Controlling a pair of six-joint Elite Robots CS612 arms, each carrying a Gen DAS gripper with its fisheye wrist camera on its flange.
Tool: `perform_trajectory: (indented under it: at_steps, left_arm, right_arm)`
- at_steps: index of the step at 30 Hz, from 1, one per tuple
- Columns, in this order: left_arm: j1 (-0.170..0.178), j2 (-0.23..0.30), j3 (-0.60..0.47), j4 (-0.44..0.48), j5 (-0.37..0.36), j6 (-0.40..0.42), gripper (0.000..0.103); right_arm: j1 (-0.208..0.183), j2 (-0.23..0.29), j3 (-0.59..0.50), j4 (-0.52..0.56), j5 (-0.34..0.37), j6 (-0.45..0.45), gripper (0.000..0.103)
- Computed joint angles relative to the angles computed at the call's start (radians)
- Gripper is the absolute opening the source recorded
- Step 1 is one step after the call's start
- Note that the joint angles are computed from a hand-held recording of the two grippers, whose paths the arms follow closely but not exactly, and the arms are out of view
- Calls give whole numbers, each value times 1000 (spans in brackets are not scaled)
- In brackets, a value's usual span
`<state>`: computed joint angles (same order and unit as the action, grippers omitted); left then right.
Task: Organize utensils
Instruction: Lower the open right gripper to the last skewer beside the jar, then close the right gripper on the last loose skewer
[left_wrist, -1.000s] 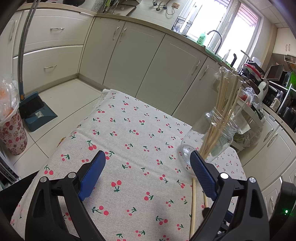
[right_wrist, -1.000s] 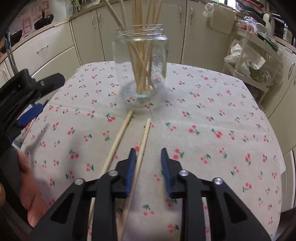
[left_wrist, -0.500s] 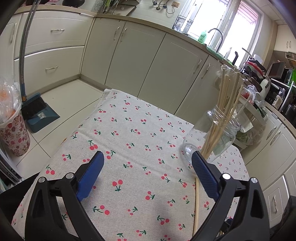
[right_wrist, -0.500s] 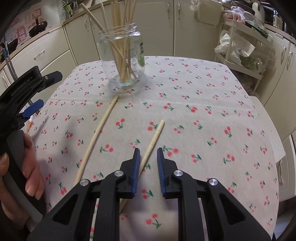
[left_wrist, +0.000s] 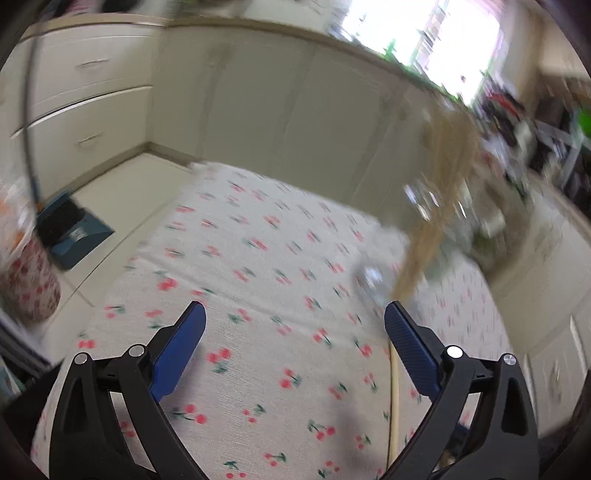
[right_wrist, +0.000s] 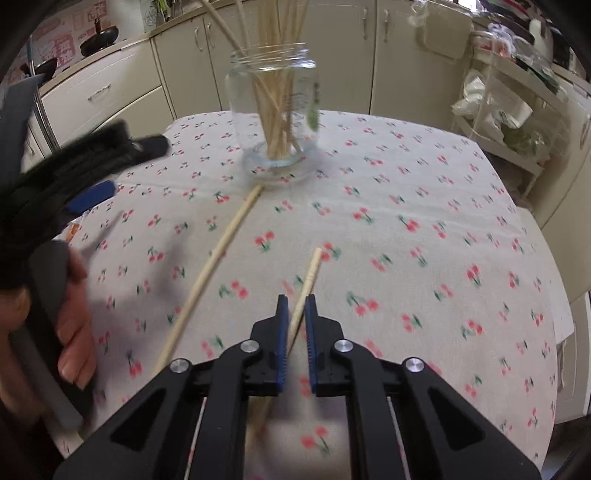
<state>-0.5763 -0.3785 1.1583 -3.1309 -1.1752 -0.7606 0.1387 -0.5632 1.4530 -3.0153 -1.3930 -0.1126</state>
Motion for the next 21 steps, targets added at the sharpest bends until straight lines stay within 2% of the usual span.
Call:
perform_trajectory:
  at_steps: [2,6,8,10,12,15,17,18,21]
  left_arm:
    - [-6,6,-31,53,-25,100,93]
    - [-17,19,-95,170,-50,181,93]
    - [-26,31,-141,253,-18,202,93]
    - [-32,40,-172,294,-9,230,93]
    - [-41,54,-212,357,26,281,92]
    - [-47,64,-248,432,19,334,72]
    - [-46,71,-269,492,-10,349,53]
    - [-44,72,-269,492,-22,350,50]
    - [-41,67,-257,464,-72,349,19]
  right_arm:
    - [-14,-7,18,-12,17,19,9]
    - [-34,-11,28,-14,44,59,10]
    - [-37,-10,25,-12,53,60,14]
    - [-38,-9,23,-16,52,54,24]
    - [-39,-6,22,-24,52,48,26]
    - [-43,-4,23,-32,65,54,27]
    - [-45,-4,22,-31,72,57,27]
    - [-44,-4,22,-29,71,57,27]
    - [-36,-2,12,-17,40,25,27]
